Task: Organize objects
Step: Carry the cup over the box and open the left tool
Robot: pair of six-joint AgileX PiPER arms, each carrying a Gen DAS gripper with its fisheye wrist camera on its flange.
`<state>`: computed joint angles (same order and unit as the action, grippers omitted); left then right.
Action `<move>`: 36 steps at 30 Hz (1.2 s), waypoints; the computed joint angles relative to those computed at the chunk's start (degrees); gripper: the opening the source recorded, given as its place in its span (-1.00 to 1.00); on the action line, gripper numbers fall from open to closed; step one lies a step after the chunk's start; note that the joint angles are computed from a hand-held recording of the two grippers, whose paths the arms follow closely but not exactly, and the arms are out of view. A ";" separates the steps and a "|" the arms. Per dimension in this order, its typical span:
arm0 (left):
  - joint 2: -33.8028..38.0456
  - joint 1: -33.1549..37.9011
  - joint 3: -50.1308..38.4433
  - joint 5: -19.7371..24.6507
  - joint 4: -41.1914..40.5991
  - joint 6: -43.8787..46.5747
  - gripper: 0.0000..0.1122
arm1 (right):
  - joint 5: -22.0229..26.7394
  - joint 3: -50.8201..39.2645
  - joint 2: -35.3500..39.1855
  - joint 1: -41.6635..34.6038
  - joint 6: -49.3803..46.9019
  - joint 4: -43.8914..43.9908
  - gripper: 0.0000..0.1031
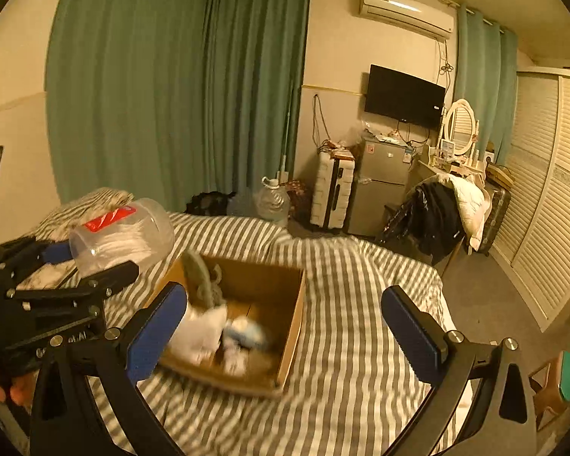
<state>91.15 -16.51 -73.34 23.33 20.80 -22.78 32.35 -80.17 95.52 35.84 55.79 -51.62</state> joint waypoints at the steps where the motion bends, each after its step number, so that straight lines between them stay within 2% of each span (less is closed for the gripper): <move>1: 2.02 0.34 -1.70 -0.02 -0.15 0.13 0.10 | -0.02 -2.68 2.04 -0.88 -2.12 1.79 0.99; 5: 10.07 1.59 -6.82 -0.50 -2.46 2.07 0.10 | 1.31 -14.38 12.26 -4.40 -10.30 9.21 0.99; 8: 16.44 1.98 -10.85 1.10 -2.23 1.78 0.10 | 1.93 -20.30 18.87 -5.93 -12.98 11.99 0.99; 11: 21.31 2.66 -13.24 1.00 -4.90 4.59 0.11 | 2.12 -22.53 23.03 -6.46 -13.66 11.54 0.99; 16: 24.42 2.45 -13.72 -0.44 -9.52 10.39 0.16 | 1.36 -24.63 27.37 -8.11 -15.33 14.24 0.99; 17: 24.50 2.09 -13.61 -0.72 -8.31 9.55 0.26 | 1.18 -24.36 27.50 -8.26 -14.62 13.77 0.99; 18: 24.17 1.56 -12.97 -1.22 -5.13 6.68 0.45 | 1.09 -24.18 27.57 -8.38 -13.62 13.04 0.99; 21: 21.44 0.55 -10.11 -3.62 5.06 -3.82 0.70 | 0.40 -22.22 25.90 -8.54 -11.11 11.08 0.99; 26: 14.98 0.09 -6.84 -4.47 8.93 -8.33 0.77 | -0.22 -17.41 19.91 -8.01 -6.42 6.88 0.99; 31: 4.51 -1.81 -1.44 -4.00 16.90 -15.58 0.84 | 1.18 -11.63 11.38 -6.17 -2.61 2.88 0.99; 36: -6.31 -2.21 2.87 -3.62 8.87 -7.33 0.84 | 5.78 -6.06 0.96 -1.79 1.35 -2.41 0.99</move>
<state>84.84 -18.72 -70.47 19.71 29.67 -30.11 38.13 -86.23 96.49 34.05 57.14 -54.03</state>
